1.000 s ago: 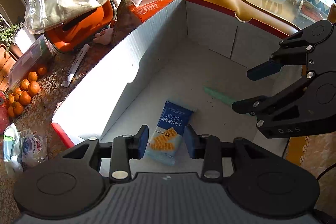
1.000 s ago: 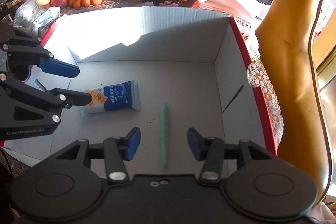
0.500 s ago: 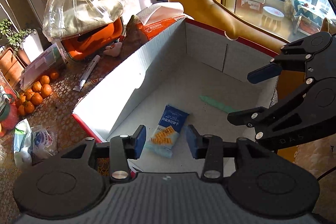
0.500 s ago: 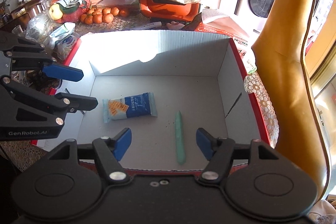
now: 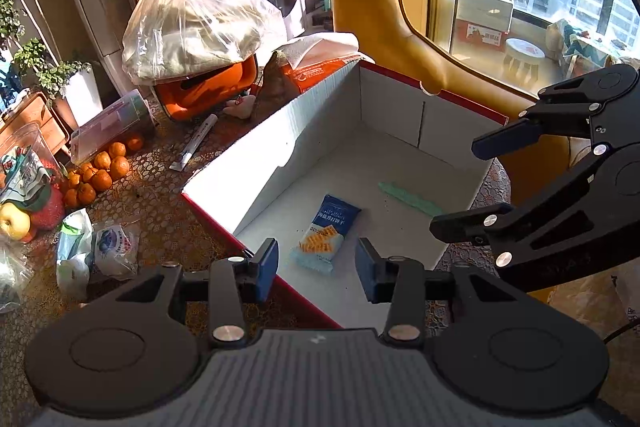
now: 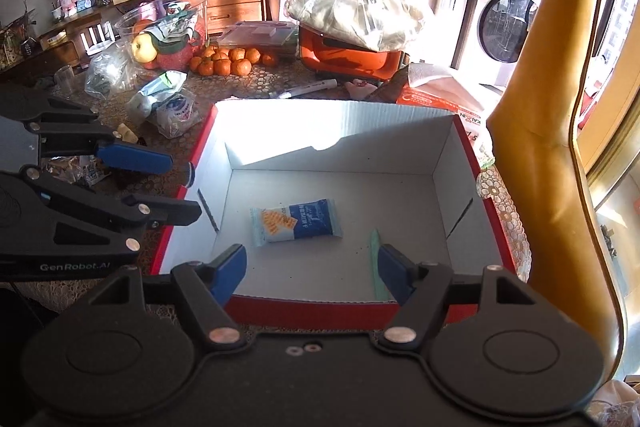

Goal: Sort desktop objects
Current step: 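Withdraw both tools from the box back toward the table clutter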

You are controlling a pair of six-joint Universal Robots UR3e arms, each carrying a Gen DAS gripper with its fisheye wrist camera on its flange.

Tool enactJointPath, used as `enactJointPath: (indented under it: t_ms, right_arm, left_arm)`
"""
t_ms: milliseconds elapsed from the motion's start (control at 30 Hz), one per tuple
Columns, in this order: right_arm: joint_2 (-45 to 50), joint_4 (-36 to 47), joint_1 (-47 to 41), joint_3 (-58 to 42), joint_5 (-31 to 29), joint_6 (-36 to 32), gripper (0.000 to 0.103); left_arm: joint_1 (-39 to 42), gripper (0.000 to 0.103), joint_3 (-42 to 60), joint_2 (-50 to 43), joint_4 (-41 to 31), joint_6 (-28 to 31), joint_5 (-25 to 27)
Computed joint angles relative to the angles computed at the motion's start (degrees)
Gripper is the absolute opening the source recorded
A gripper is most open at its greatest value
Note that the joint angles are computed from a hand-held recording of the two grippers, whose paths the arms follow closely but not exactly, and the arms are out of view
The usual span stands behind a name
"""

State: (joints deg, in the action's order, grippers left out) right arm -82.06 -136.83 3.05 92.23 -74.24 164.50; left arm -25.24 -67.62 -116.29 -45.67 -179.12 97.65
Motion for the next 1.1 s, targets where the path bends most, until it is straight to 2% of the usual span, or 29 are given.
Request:
enactJointPath:
  t_ms: [100,200,300,667,733,800,967,1100]
  right_arm:
    - [-1.63,-0.06,1.36,0.84,0.20,0.58,0.073]
    - [-2.86,-0.70,3.00,1.76,0.27,1.42,0.075]
    - [-4.05,-1.22,4.70,2.65,0.25,2.59,0.076]
    - [-3.91,-7.41,13.37,3.61,-1.85,8.50,0.076]
    - [-2.98,-7.86,14.99,2.68,-2.52,9.70,0.076]
    - [-2.30,-9.00,16.49,2.20,-3.75,10.94,0.077]
    - [-0.47,-9.86,19.26,0.94,-4.53,13.35,0.079]
    - [1.93,-10.76,21.86,-0.60,-5.18,14.51,0.084]
  left_arm:
    - [0.24,0.042,-6.06,4.30,2.30,-1.02,0.15]
    - [0.08,0.052,-11.93,8.36,4.60,-1.71,1.12]
    - [0.17,0.057,-17.76,12.70,6.48,-3.12,1.74]
    - [2.60,0.063,-36.38,28.59,11.00,-6.38,3.86]
    - [3.70,0.066,-39.83,31.94,11.61,-6.80,3.78]
    - [4.95,0.074,-43.52,35.39,12.58,-6.55,3.71]
    - [9.76,0.077,-52.45,44.55,12.85,-5.42,2.76]
    - [14.19,0.085,-58.21,51.11,13.27,-4.40,1.72]
